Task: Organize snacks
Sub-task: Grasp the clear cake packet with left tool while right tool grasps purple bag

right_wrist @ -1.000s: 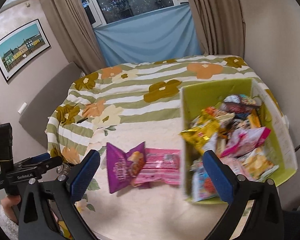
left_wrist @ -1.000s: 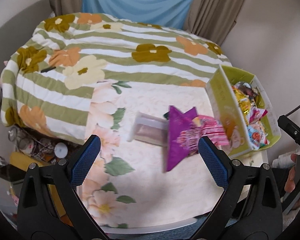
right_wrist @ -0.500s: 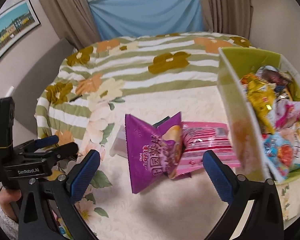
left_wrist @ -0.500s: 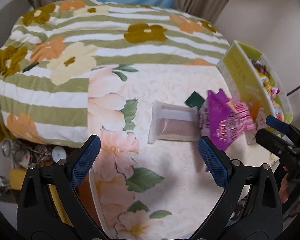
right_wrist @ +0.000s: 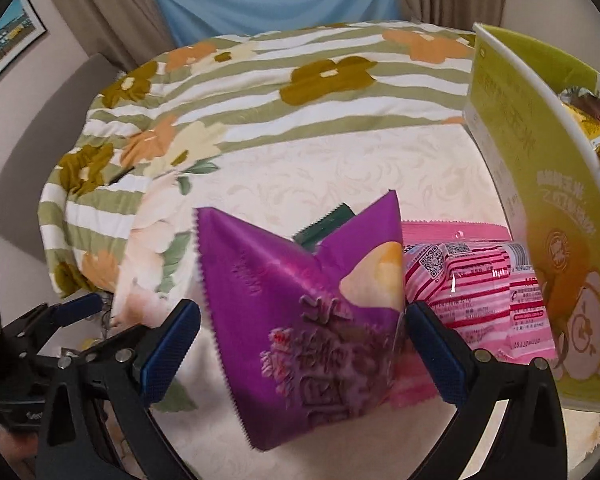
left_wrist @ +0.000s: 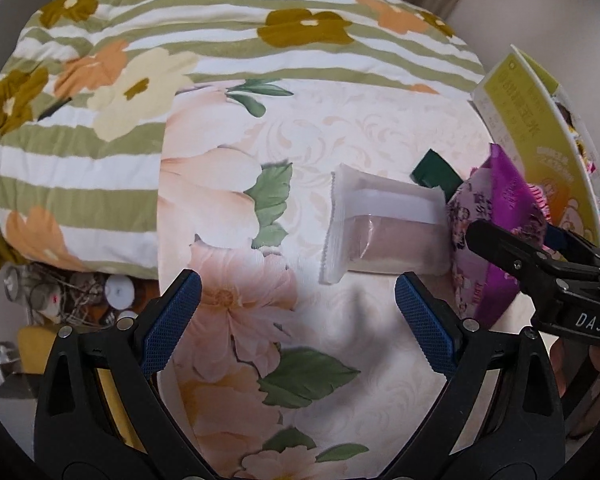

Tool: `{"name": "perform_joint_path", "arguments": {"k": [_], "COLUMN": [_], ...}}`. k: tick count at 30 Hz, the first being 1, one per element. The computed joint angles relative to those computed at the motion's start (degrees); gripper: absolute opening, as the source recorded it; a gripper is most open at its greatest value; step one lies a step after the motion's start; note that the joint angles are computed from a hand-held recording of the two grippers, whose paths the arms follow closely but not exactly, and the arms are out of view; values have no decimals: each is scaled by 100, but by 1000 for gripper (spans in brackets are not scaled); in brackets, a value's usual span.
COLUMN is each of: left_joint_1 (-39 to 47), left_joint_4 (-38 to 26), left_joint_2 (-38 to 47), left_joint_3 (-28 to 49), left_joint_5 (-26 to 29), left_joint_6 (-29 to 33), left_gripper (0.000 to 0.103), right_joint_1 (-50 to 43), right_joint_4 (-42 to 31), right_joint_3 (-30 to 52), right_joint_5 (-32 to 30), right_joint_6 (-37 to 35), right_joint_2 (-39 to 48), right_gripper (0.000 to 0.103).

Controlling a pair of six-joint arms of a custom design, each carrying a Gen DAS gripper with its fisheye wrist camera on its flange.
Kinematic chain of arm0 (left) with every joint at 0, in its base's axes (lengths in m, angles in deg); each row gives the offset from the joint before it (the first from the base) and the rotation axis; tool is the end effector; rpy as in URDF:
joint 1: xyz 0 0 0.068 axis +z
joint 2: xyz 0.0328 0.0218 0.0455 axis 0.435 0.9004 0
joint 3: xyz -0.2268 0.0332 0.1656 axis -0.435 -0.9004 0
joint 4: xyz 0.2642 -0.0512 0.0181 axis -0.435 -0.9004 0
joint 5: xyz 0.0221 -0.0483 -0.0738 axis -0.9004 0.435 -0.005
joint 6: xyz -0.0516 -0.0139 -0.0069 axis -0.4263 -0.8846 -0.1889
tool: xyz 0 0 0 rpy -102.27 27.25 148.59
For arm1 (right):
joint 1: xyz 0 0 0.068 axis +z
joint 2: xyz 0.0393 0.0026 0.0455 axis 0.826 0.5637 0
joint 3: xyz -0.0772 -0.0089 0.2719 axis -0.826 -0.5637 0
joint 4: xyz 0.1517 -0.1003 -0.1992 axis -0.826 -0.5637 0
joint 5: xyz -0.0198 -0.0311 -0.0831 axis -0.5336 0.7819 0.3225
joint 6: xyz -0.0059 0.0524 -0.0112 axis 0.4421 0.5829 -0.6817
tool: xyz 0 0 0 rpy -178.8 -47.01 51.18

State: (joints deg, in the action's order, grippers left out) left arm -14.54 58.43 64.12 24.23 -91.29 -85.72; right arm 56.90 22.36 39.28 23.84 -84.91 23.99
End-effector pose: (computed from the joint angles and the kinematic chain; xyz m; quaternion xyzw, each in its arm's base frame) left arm 0.2489 -0.2013 0.1266 -0.1697 0.9663 -0.0549 0.1855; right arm 0.3468 0.0196 0.1272 -0.2064 0.9496 0.1435 0.1870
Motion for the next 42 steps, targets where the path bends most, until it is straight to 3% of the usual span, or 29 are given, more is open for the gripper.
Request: {"name": "perform_joint_path", "arguments": {"k": [2, 5, 7, 10, 25, 32, 42], "left_joint_1": [-1, -10, -5, 5, -72, 116, 158], "left_joint_4": [-29, -80, -101, -211, -964, -769, -529], "left_joint_2": [159, 354, 489, 765, 2225, 2384, 2396], "left_joint_3": [143, 369, 546, 896, 2757, 2732, 2559], "left_joint_5": [2, 4, 24, 70, 180, 522, 581], "left_joint_6": [38, 103, 136, 263, 762, 715, 800], "left_gripper": [97, 97, 97, 97, 97, 98, 95], "right_joint_1": [-81, -237, -335, -531, -1046, -1055, -955], "right_joint_4": [-55, -306, -507, -954, -2300, -2415, -2500], "right_joint_3": [69, 246, 403, 704, 1768, 1931, 2108], "right_joint_5": [-93, -238, -225, -506, -1284, -1302, -1291], "right_joint_6": [-29, -278, -507, -700, -920, -1005, -1084], "right_joint_2": [119, 238, 318, 500, 1017, 1159, 1328], "right_gripper": [101, 84, 67, 63, 59, 58, 58]}}
